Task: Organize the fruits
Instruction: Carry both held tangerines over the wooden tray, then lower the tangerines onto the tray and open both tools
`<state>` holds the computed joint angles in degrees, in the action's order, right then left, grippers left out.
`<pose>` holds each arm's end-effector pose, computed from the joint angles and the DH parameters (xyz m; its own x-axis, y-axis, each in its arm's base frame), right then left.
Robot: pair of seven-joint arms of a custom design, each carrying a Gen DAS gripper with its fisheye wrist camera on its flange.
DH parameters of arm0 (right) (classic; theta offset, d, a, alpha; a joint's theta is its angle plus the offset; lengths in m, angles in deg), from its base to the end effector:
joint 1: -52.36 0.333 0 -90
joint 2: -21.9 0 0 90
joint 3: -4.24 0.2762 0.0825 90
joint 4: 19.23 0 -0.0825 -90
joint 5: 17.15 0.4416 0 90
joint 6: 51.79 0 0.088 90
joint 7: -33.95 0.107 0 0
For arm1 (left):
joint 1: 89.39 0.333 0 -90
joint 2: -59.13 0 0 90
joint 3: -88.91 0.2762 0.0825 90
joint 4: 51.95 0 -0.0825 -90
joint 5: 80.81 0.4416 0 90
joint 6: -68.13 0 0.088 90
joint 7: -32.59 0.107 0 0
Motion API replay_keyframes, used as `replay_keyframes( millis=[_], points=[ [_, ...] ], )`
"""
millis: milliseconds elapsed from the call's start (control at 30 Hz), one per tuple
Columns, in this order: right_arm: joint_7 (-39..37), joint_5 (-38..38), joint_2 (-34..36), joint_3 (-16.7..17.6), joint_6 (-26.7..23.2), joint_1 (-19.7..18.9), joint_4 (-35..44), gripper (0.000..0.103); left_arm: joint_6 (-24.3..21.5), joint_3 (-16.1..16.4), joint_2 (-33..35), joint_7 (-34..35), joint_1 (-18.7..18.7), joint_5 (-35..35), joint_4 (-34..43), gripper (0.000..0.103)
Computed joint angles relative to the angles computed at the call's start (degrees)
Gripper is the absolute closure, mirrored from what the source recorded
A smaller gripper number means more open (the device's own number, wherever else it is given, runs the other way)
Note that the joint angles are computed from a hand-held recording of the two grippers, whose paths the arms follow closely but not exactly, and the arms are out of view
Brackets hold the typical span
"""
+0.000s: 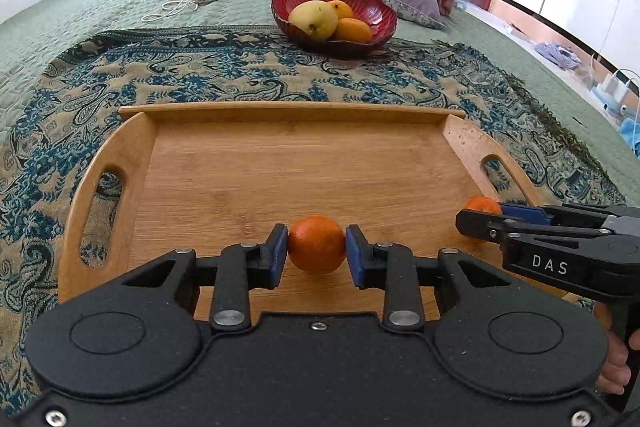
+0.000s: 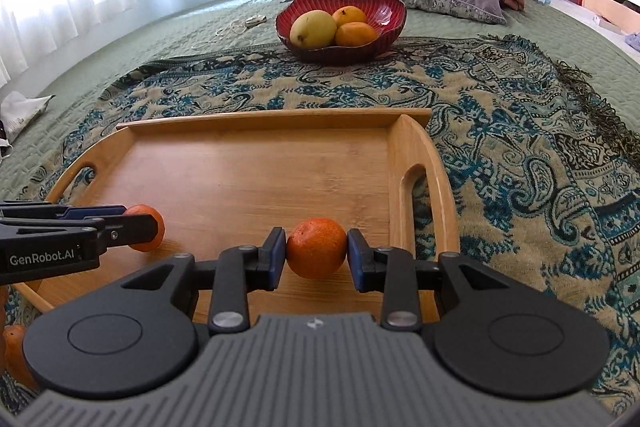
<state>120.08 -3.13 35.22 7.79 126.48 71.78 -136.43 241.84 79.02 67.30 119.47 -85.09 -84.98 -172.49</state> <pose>0.6253 0.2413 0.3498 0.2778 -0.9489 -0.1494 -0.6823 -0.0854 -0.7261 0.6524 -0.0563 0.3705 -0.0115 -0.9928 0.1194 -0.7110 -0.0759 -0.6991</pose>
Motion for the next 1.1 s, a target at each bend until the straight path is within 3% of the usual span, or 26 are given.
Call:
replay_keyframes(
  millis=[233,600,667,733,867,1000,1100],
  points=[
    [2.2,-2.7,0.1,-2.1,0.0,1.9,-0.2,0.064,0.4,0.5,0.1,-1.4,-0.3,2.0,0.0,0.073],
    [2.4,-3.2,0.1,-1.7,0.5,1.5,-0.4,0.059,0.5,0.5,0.4,-2.8,-0.2,3.7,0.1,0.073],
    [1.5,-2.4,0.0,-0.8,0.7,0.8,-0.5,0.057,0.4,1.2,0.2,-4.3,-0.7,4.9,0.0,0.066],
    [1.4,-2.1,-0.3,-0.8,1.2,0.8,-0.9,0.042,1.3,1.4,-0.3,-4.8,-0.6,5.2,-0.6,0.053],
    [-2.3,0.6,-1.2,2.1,3.0,-1.4,-2.2,0.036,3.5,2.7,-2.4,-7.0,-1.3,8.4,-3.1,0.047],
    [-4.3,1.5,-2.7,2.7,5.1,-1.3,-4.3,0.031,7.1,3.0,-5.5,-7.6,-1.1,9.8,-7.0,0.03],
    [-7.8,3.9,-4.1,7.2,7.5,-4.9,-6.6,0.025,10.1,4.6,-8.2,-14.4,-1.4,17.9,-10.4,0.02]
  ],
)
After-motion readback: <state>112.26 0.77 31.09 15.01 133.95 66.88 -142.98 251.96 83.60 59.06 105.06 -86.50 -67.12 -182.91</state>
